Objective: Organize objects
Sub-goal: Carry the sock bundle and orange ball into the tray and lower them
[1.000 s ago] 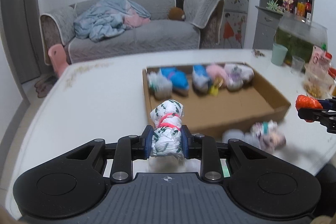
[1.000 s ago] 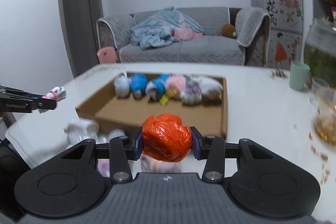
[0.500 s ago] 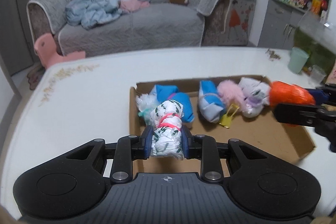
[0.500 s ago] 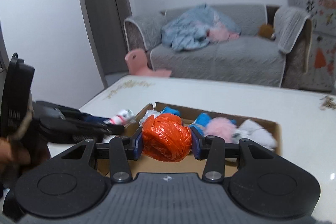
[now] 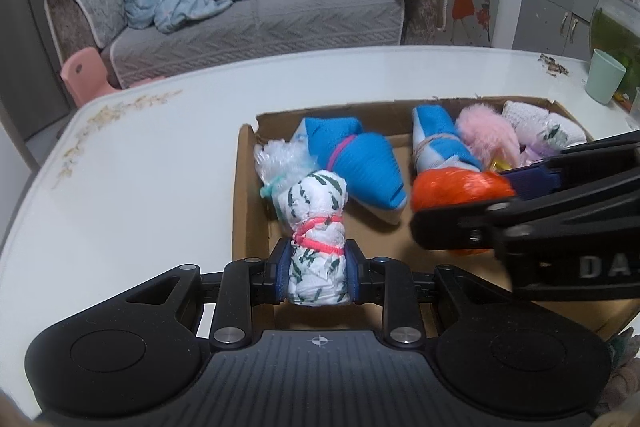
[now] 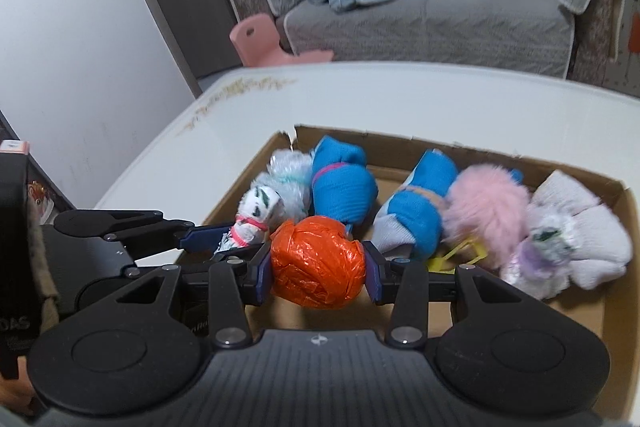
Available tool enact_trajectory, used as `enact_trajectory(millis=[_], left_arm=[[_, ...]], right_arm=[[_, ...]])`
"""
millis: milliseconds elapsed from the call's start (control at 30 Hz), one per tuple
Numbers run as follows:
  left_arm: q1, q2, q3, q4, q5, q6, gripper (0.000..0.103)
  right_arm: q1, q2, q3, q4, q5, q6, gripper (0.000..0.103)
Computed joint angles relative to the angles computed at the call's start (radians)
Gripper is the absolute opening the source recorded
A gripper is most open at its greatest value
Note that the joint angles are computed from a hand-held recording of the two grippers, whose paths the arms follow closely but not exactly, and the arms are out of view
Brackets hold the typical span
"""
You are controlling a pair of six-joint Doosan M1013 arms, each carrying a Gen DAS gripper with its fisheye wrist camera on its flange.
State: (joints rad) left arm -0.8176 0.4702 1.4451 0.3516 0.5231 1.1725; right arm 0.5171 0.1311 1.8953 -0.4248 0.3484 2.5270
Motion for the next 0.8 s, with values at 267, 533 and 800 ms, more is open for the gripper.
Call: enact_trajectory(millis=[267,533,800], left_arm=[[0.002,0.016,-0.018,-0.064,0.018,0.064,0.034],[0.011,0.015,-0.037,-0.190,0.058,0.139,0.055],[0.008,0.007,-0.038,-0.246,0.080,0.179,0.079]], right_arm=[[-0.019,0.029,-0.032,0.180,0.030,-0.155,0.041],[-0.026,0.041,-0.055,0.282,0.062,-0.240,0.045],[-0.022,0.041,-0.060,0.250,0.070,-0.194,0.049]])
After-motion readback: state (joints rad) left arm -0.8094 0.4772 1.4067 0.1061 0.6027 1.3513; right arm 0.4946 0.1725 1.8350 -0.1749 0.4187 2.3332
